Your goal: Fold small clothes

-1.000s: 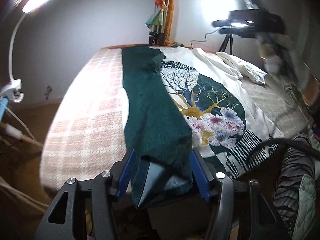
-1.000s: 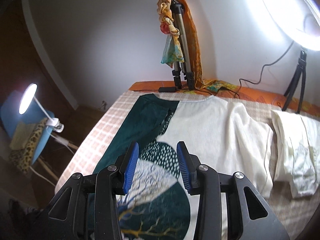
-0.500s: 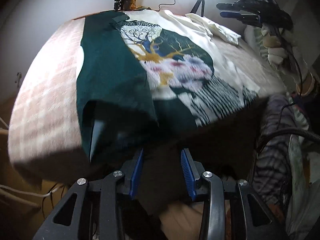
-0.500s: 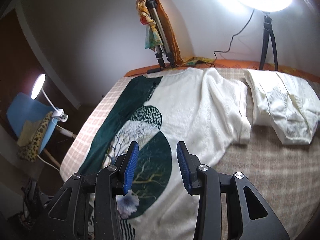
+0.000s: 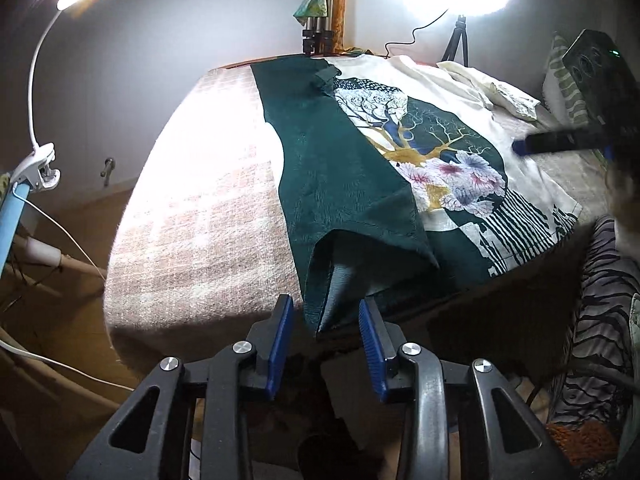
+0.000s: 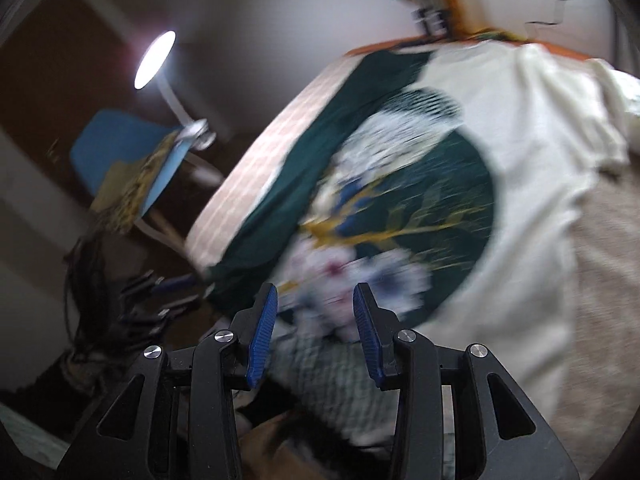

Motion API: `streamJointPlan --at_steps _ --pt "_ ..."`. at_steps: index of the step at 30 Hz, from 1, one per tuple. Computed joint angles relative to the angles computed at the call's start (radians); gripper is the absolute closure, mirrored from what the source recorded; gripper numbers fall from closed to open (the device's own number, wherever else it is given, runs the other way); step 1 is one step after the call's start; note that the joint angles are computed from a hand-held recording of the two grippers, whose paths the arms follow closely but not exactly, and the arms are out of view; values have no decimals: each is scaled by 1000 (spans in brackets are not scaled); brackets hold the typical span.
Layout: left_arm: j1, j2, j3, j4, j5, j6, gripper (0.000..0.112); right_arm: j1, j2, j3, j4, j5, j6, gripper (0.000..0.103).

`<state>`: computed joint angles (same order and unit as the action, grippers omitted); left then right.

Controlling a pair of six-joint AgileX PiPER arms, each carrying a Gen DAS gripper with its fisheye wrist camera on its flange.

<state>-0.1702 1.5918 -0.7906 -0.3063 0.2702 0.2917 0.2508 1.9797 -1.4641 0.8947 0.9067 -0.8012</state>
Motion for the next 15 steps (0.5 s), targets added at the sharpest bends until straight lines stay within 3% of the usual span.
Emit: streamJointPlan --at_steps 5,9,13,14,15 --pt "25 -13 20 -108 -1 113 81 197 21 17 -56 -61 31 65" --pt "43 -36 43 -168 -12 182 81 333 52 -9 -238 -160 173 59" --pt "53 -44 53 -217 -19 248 81 408 84 -53 -415 -217 321 59" --pt "57 -44 52 -236 -18 275 81 420 89 -64 -461 -225 356 63" --pt "59 -42 48 -251 -15 297 81 424 93 -79 -485 -219 373 84"
